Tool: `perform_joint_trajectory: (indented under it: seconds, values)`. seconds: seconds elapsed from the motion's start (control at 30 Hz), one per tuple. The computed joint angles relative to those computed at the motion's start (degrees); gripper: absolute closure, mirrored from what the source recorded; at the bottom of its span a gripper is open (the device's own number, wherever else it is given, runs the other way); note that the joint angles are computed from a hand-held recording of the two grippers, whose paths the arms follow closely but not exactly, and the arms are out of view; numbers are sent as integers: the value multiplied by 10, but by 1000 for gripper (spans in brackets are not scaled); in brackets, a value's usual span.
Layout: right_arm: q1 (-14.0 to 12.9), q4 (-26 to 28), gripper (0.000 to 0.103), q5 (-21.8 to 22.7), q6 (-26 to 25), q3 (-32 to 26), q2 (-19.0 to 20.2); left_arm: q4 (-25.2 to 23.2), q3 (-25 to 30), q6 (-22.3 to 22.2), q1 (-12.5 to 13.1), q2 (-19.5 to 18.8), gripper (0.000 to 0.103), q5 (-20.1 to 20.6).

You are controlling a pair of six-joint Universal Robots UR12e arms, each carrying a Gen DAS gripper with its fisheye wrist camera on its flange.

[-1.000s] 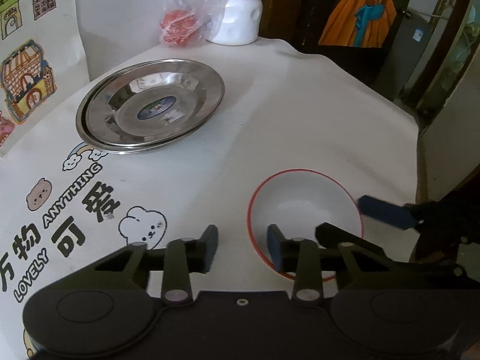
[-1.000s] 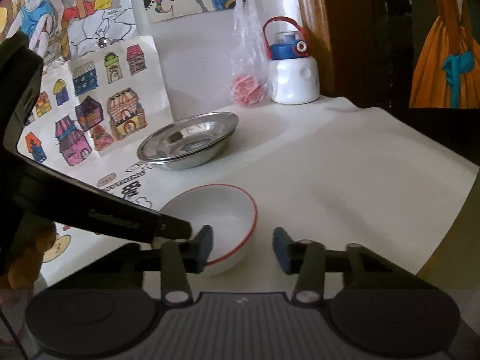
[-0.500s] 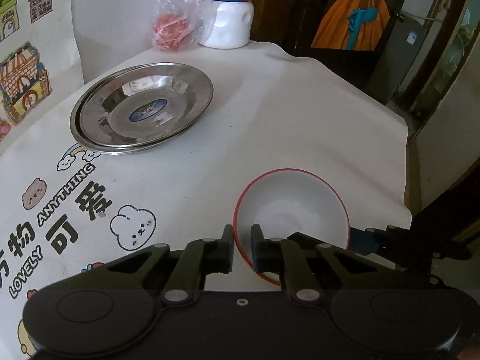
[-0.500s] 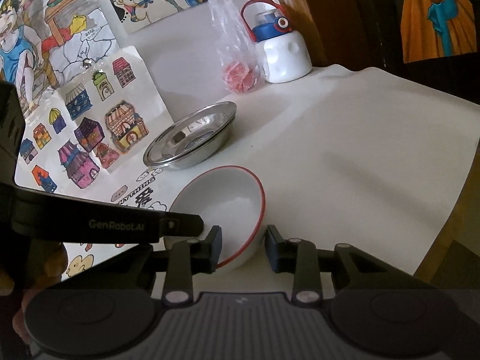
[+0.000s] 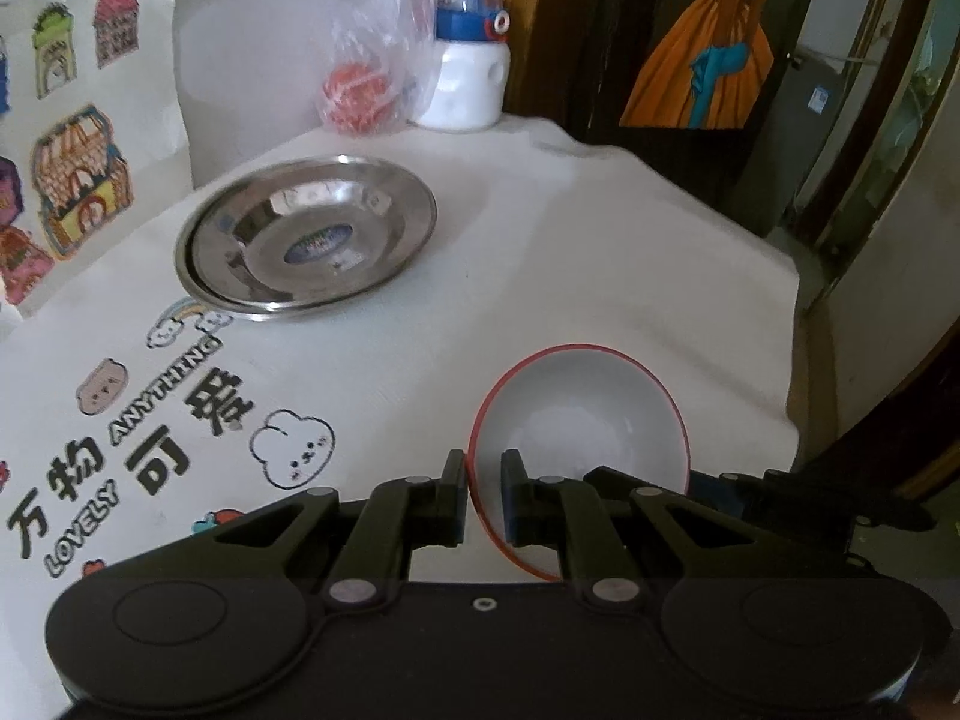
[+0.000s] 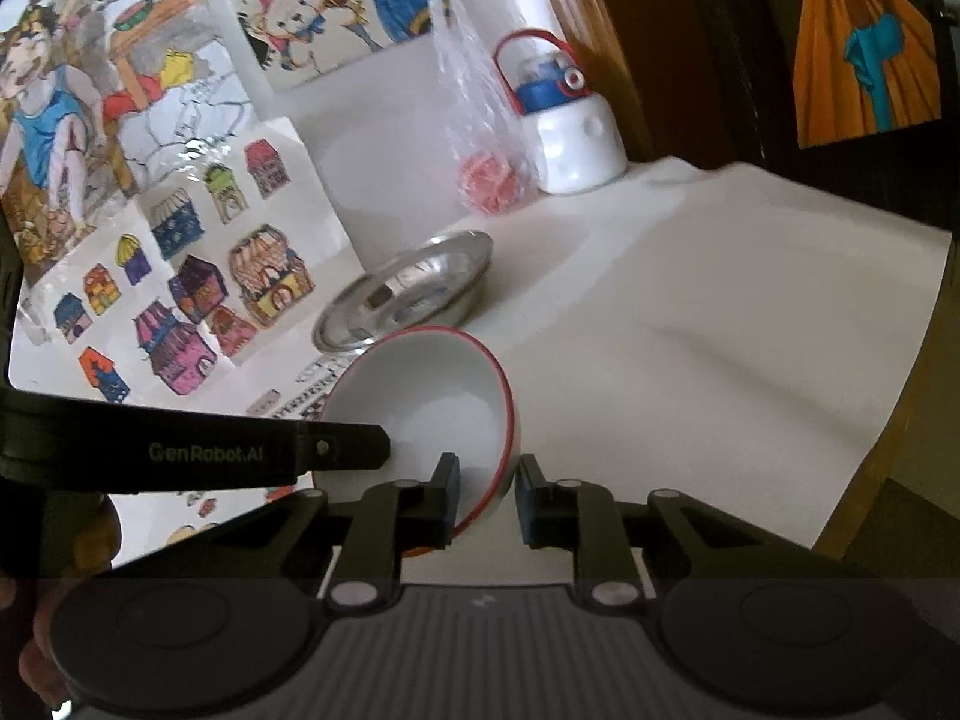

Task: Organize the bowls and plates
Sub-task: 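Lift the white bowl with both grippers and carry it to the steel bowl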

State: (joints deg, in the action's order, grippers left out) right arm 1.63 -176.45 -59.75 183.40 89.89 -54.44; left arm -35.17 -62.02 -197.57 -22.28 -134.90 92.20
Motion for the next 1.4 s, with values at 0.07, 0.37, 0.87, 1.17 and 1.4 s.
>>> perform_joint_trajectory:
  seconds: [0.07,0.37,0.87,1.17,1.4]
  values:
    - [2,-8,81,0,-2,5,-5,13,-11,1,-1,8,91,6]
    - [12,-22,81,9,-22,31,-31,64,-75,-15,0,51,91,15]
    - [37,25,81,56,-111,85,-83,138,-229,-72,9,153,91,29]
    - [46,70,80,46,-161,105,-103,143,-291,-107,11,190,91,33]
    - [50,94,79,36,-189,111,-111,145,-311,-122,12,197,91,19]
